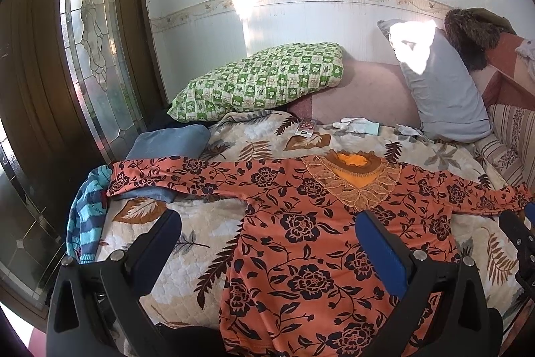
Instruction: Fold small clothes
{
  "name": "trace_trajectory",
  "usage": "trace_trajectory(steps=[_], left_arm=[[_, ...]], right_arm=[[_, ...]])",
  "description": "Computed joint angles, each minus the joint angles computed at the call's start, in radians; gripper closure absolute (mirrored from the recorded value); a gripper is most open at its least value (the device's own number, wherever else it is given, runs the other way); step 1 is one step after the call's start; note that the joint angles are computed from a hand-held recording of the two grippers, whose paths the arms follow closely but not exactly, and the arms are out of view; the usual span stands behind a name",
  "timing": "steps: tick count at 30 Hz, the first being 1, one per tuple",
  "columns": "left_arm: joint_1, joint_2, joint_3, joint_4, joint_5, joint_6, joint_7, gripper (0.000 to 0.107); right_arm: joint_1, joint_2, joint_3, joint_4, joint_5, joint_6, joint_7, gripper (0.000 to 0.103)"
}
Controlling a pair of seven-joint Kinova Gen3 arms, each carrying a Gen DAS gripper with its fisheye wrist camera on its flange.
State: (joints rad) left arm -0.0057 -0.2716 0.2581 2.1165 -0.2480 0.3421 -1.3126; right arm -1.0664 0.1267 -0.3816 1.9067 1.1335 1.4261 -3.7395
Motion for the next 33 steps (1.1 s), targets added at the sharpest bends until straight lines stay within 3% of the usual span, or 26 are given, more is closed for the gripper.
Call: trace_trajectory(steps=[7,33], left_arm=[[0.009,0.002,-0.029,0.001,0.021,-0.005,-0.024,0.004],[-0.085,0.001,-0.045,0.029,0.018,-0.054,-0.012,0.004]], right_arm=[[-0.002,0.001,-0.002,-0.002,-0.001,0.001,0.007,0.014],[0.006,0.027,0.024,-0.020,-0.008,-0.057,0.048,0.014]])
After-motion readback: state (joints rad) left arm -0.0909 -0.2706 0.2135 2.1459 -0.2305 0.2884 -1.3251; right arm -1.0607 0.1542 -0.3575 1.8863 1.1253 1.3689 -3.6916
